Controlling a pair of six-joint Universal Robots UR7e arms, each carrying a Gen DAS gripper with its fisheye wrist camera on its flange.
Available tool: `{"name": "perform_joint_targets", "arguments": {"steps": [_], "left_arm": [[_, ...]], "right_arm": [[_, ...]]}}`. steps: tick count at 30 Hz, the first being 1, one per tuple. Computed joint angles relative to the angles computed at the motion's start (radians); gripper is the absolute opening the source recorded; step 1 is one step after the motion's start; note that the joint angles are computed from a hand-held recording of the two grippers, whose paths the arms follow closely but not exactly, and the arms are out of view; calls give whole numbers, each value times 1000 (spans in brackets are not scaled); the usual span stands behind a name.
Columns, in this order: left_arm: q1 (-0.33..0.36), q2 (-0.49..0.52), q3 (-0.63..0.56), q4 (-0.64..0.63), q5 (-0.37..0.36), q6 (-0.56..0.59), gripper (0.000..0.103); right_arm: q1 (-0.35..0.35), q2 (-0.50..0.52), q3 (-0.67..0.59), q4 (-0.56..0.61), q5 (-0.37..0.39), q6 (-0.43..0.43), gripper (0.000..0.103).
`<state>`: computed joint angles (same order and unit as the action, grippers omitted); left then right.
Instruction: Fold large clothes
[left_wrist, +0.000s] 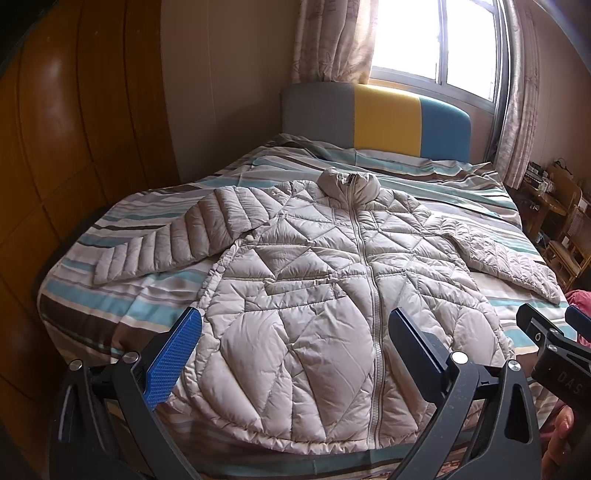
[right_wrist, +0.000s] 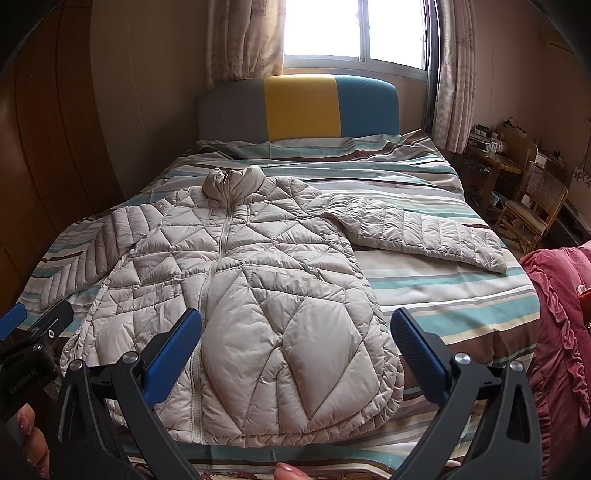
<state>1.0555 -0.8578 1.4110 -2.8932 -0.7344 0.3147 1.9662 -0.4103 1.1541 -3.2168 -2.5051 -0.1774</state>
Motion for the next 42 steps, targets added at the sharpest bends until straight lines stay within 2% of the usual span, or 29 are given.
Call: {"name": "perform_joint_targets", "arguments": {"steps": [37, 42], "left_arm": [[6, -3, 12, 26, -4, -28, 100], [12, -9, 10, 68, -41, -52, 100]], "right_arm": [[-5, -1, 1, 47, -2, 35, 101], [-9, -5, 7, 54, 4, 48, 101]]}}
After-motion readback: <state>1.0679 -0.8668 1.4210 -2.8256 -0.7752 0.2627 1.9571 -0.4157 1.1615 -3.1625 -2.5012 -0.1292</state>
